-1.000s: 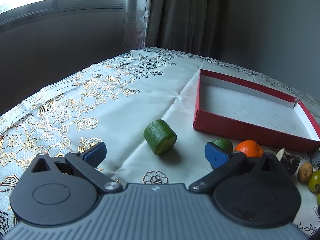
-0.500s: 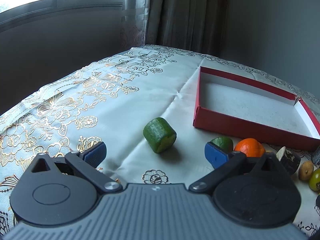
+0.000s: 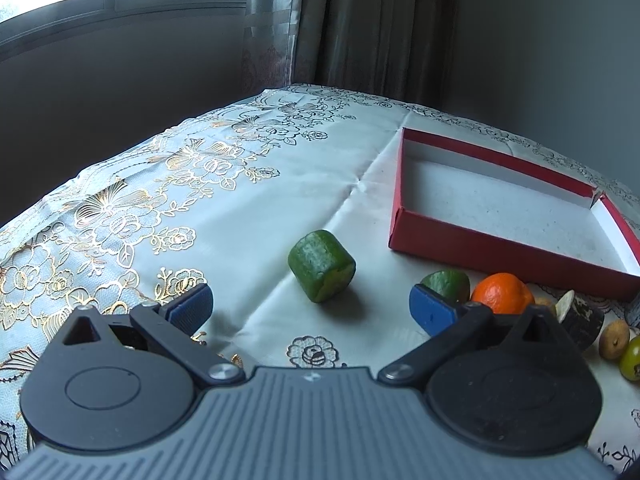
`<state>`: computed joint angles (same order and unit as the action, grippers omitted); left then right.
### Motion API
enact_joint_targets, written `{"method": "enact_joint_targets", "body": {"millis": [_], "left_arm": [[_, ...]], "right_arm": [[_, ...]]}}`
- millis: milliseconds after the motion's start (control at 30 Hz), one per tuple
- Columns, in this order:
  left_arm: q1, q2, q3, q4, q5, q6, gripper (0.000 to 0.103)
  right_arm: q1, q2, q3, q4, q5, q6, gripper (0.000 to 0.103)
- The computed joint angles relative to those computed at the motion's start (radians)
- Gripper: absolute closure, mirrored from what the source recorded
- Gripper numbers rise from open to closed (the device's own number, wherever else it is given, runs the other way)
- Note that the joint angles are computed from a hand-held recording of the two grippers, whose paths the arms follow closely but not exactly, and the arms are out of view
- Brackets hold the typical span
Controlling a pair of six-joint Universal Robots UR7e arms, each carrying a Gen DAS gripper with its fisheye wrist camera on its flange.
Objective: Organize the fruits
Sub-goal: 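Close the right gripper on the small green tomato and lift it, then carry the tomato over the red box and open the right gripper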
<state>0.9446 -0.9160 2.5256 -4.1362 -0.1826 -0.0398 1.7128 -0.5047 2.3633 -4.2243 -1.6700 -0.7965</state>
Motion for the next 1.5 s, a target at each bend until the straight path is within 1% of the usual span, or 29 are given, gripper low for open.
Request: {"method": "enact_joint_targets", "body": {"millis": [200,367,567,700,800,900,1000,1133,1300,1500], "left_arm": [[-0.004,0.015,-0.002,-0.028,0.011,0.018,0.000],[-0.005,0.019,-0.006,-0.016,0.019,0.014,0.000],[-0.011,0.031,-0.012,-0.033,0.028,0.033,0.000],[-0.010,0.029,-0.011,-0.025,0.028,0.030,0.000],[-0.010,0.028,-0.010,-0.021,0.027,0.026,0.000],[-0.011,0.019,-0.002,0.000,0.021,0.014,0.000],[-0.012,0.013,0.002,0.011,0.014,0.012,0.000],[-0.006,0.003,0.003,0.035,0.005,0.002,0.000],[0.001,-0.010,0.004,0.069,-0.004,-0.017,0.000],[0.008,-0.017,0.004,0.080,-0.011,-0.021,0.000]], "right_arm": [[0.022,-0.001,0.004,-0.023,0.008,-0.002,0.070],[0.042,-0.015,-0.005,-0.022,0.013,0.000,0.070],[0.096,-0.062,-0.047,-0.011,0.025,-0.014,0.070],[0.132,-0.065,-0.096,-0.024,0.026,-0.056,0.070],[0.137,-0.090,-0.125,0.033,0.047,-0.011,0.070],[0.142,-0.094,-0.170,0.036,0.051,0.014,0.070],[0.147,-0.112,-0.226,0.086,0.045,0.068,0.070],[0.155,-0.125,-0.321,0.206,0.005,0.124,0.070],[0.156,-0.080,-0.461,0.364,-0.092,0.167,0.070],[0.136,0.001,-0.605,0.573,-0.209,0.233,0.070]]}}
